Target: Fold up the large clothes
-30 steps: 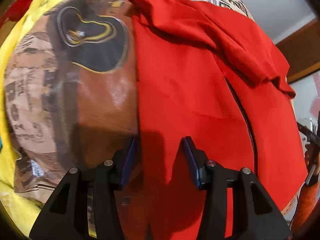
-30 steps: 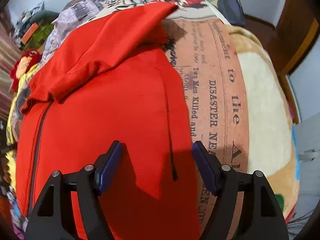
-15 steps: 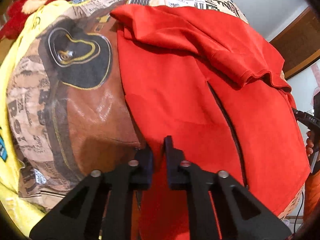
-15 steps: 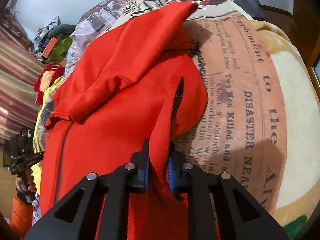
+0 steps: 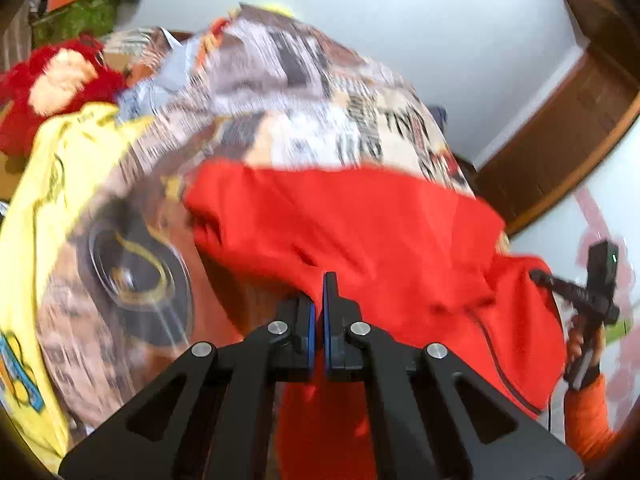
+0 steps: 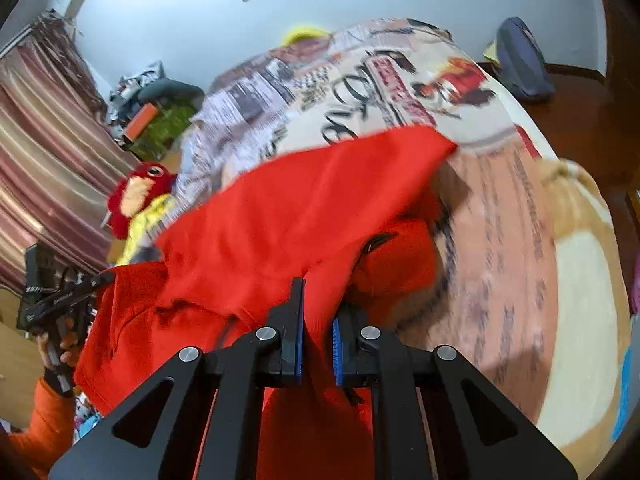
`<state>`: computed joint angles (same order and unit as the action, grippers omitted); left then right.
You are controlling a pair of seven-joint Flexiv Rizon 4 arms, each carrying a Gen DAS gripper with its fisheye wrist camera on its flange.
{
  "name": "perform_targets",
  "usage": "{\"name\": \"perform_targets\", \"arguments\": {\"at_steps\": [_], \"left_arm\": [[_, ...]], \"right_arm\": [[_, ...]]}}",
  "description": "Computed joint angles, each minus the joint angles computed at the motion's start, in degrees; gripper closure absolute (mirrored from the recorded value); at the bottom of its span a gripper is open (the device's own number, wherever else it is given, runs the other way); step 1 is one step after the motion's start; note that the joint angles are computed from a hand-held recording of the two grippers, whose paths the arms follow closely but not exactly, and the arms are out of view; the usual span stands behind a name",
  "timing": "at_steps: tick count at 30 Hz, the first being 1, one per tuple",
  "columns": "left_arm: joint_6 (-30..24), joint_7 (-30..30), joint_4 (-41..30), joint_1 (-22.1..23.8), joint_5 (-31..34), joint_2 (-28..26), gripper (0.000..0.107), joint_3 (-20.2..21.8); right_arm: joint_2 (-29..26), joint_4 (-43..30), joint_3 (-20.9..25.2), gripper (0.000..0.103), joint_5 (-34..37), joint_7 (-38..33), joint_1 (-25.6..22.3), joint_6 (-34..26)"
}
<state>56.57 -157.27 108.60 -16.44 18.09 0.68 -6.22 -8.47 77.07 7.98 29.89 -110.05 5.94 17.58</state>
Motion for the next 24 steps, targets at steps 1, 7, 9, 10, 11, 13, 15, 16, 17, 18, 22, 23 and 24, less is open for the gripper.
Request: {"name": "perform_targets", "arguments": {"at_steps": [1, 7, 9, 10, 11, 13, 15, 16, 17, 18, 22, 23, 24], "left_arm": [[0.25, -0.16, -0.39, 0.58, 0.01, -0.36, 0.106, 0.45], [-2.8, -2.6, -1.93, 2.35, 3.19, -2.68, 0.106, 2.13], [-2.25, -2.51, -1.83, 3.04, 2.29, -4.7, 0.105, 2.99], [-1.77, -2.55, -1.5, 3.2, 1.5, -5.52, 0.105, 3.38], [-0.53, -2.42, -0.81, 3.41, 0.43, -6.34, 0.105, 3.81], [0.7, -2.22, -0.38, 3.57, -0.88, -8.32, 0.104, 4.61], [-0.33, -1.69, -0.6, 3.63, -2.52, -10.65, 0.104, 5.2], [-1.07, -1.48, -0.68, 3.34, -2.89, -11.23, 0.104, 5.49], [-1.7, -0.8, -0.71, 3.28, -3.61, -12.04, 0.104, 5.69], [-2.21, -0.55, -0.62, 3.08, -3.87, -12.66, 0.1, 6.01], [-0.93, 0.32, 0.75, 2.25, -3.98, -11.59, 0.098, 6.8], [-2.34, 1.25, 0.64, 2.06, -3.93, -10.96, 0.098, 6.76], [-4.69, 2.03, 0.16, 1.63, -3.14, -10.07, 0.098, 6.65]], "right_arm": [[-0.69, -0.59, 0.17, 0.094, -0.59, 0.08, 0.65, 0.9], [-6.87, -5.75, 0.87, 0.094, -2.93, 2.97, 2.58, 4.48], [-9.68, -7.51, 1.08, 0.094, -3.89, 5.0, 3.04, 5.78], [-10.8, -8.45, 1.21, 0.094, -4.5, 6.16, 3.09, 5.79], [-12.21, -9.56, 1.26, 0.094, -5.24, 7.57, 3.26, 5.7], [-15.4, -11.87, 1.42, 0.093, -6.69, 9.88, 3.46, 5.07], [-18.15, -13.67, 1.78, 0.093, -7.85, 11.94, 3.45, 3.81], [-19.19, -14.58, 2.03, 0.094, -8.32, 12.78, 3.35, 2.87], [-20.03, -15.06, 2.31, 0.094, -8.32, 13.56, 3.07, 2.35], [-20.35, -15.07, 2.72, 0.094, -7.64, 14.2, 2.49, 2.55], [-20.1, -16.02, 3.75, 0.091, -6.56, 15.0, 0.75, 0.23], [-19.57, -15.88, 3.57, 0.09, -7.43, 15.09, 0.87, -0.4], [-18.85, -15.52, 3.37, 0.09, -8.51, 14.85, 1.07, -0.9]]}}
